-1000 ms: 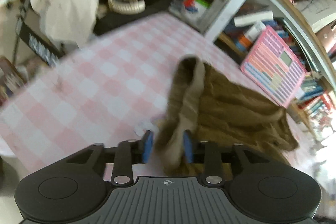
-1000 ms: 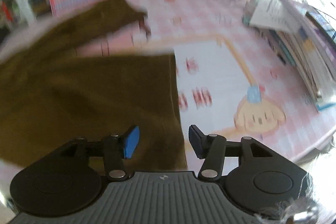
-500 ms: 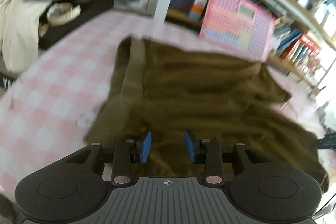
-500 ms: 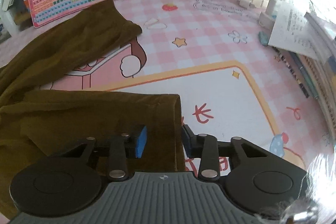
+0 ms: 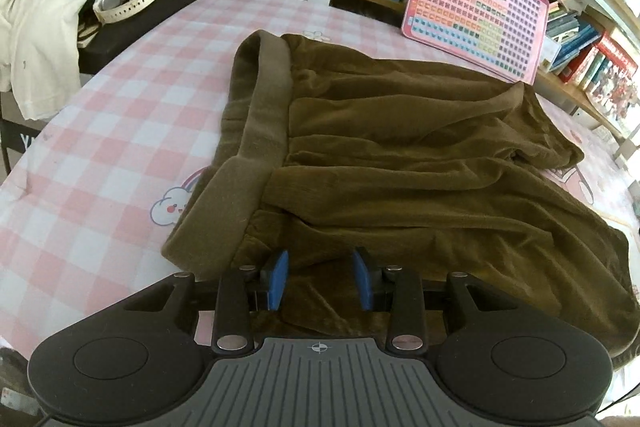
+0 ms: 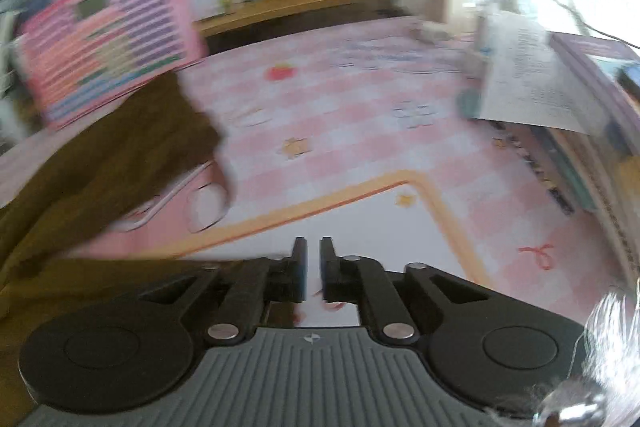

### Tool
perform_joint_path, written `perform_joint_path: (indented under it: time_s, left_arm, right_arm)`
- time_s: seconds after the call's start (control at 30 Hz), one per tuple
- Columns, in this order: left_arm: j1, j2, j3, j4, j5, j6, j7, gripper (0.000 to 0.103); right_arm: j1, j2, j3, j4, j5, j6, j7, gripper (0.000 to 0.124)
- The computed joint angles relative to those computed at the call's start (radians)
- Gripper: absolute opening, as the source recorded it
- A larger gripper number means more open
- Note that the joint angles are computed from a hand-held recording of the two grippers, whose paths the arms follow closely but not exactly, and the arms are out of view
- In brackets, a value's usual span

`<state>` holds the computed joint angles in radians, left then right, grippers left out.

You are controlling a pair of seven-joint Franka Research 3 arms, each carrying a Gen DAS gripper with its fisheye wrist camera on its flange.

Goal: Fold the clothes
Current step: 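Release the garment with both grippers and smooth it flat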

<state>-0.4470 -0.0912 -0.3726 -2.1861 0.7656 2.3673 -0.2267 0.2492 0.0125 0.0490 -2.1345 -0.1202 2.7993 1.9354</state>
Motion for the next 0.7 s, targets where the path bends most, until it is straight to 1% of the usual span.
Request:
perform_joint_path:
  time_s: [0.03,0.1,0.13,0.2,0.23,0.27,0.33,0.37,0.4,0.43,0.5,0.53,0.57,0.6,0.63,0.67,0.7]
  left_arm:
    - [0.000,0.000,0.000,0.003,0.001,-0.002,-0.002,0.036]
    - [0.001,-0.003,-0.002,0.006,0.017,-0.006,-0.008,0.036]
    - [0.001,-0.004,-0.002,0.007,0.025,-0.009,-0.012,0.036]
    - [0.002,-0.003,-0.002,0.009,0.024,-0.020,-0.010,0.036]
    - [0.001,-0.003,-0.002,0.009,0.016,-0.027,-0.008,0.036]
    - [0.001,-0.004,-0.001,0.006,0.006,-0.031,-0.011,0.036]
    - [0.002,-0.016,-0.001,-0.017,0.007,-0.014,-0.040,0.036]
    - [0.002,-0.023,-0.003,-0.026,0.013,-0.007,-0.056,0.036]
    - [0.003,-0.028,-0.005,-0.031,0.011,-0.005,-0.062,0.036]
    - [0.003,-0.030,-0.006,-0.032,0.008,-0.005,-0.061,0.036]
    - [0.004,-0.032,-0.005,-0.034,0.001,0.003,-0.054,0.036]
    - [0.005,-0.033,-0.005,-0.035,-0.001,0.009,-0.051,0.036]
    - [0.006,-0.030,-0.006,-0.033,-0.003,0.009,-0.048,0.036]
    - [0.006,-0.025,-0.007,-0.026,-0.005,0.001,-0.040,0.036]
    - [0.006,-0.023,-0.007,-0.023,-0.007,-0.002,-0.034,0.036]
    - [0.006,-0.024,-0.005,-0.024,-0.010,0.001,-0.028,0.036]
    - [0.006,-0.027,-0.004,-0.026,-0.011,0.003,-0.025,0.036]
  right_arm:
    - [0.005,-0.009,0.004,-0.007,-0.028,-0.020,-0.001,0.029]
    - [0.012,-0.007,0.011,-0.012,-0.088,-0.048,0.035,0.033]
    - [0.015,0.001,0.013,-0.011,-0.091,-0.053,0.045,0.041]
    - [0.021,0.019,0.014,-0.003,-0.078,-0.061,0.046,0.041]
    - [0.024,0.027,0.013,0.004,-0.070,-0.070,0.037,0.038]
    - [0.026,0.033,0.013,0.009,-0.050,-0.072,0.012,0.025]
    - [0.027,0.042,0.014,0.017,0.003,-0.071,-0.050,0.016]
    - [0.028,0.046,0.014,0.021,0.030,-0.071,-0.081,0.008]
    - [0.016,0.051,0.027,0.026,0.050,-0.072,-0.107,0.007]
    - [0.038,0.052,0.006,0.019,0.000,-0.041,-0.077,0.007]
    - [0.062,0.053,-0.024,0.007,-0.221,0.032,0.087,0.007]
    - [0.092,0.055,-0.059,0.007,-0.330,0.058,0.167,0.007]
    - [0.094,0.066,-0.059,0.022,-0.369,0.045,0.198,0.007]
    - [0.066,0.084,-0.024,0.045,-0.337,0.004,0.175,0.008]
    - [0.072,0.100,-0.024,0.069,-0.294,-0.039,0.142,0.012]
    - [0.079,0.098,-0.033,0.071,-0.318,-0.049,0.168,0.020]
    - [0.086,0.088,-0.045,0.065,-0.364,-0.047,0.213,0.023]
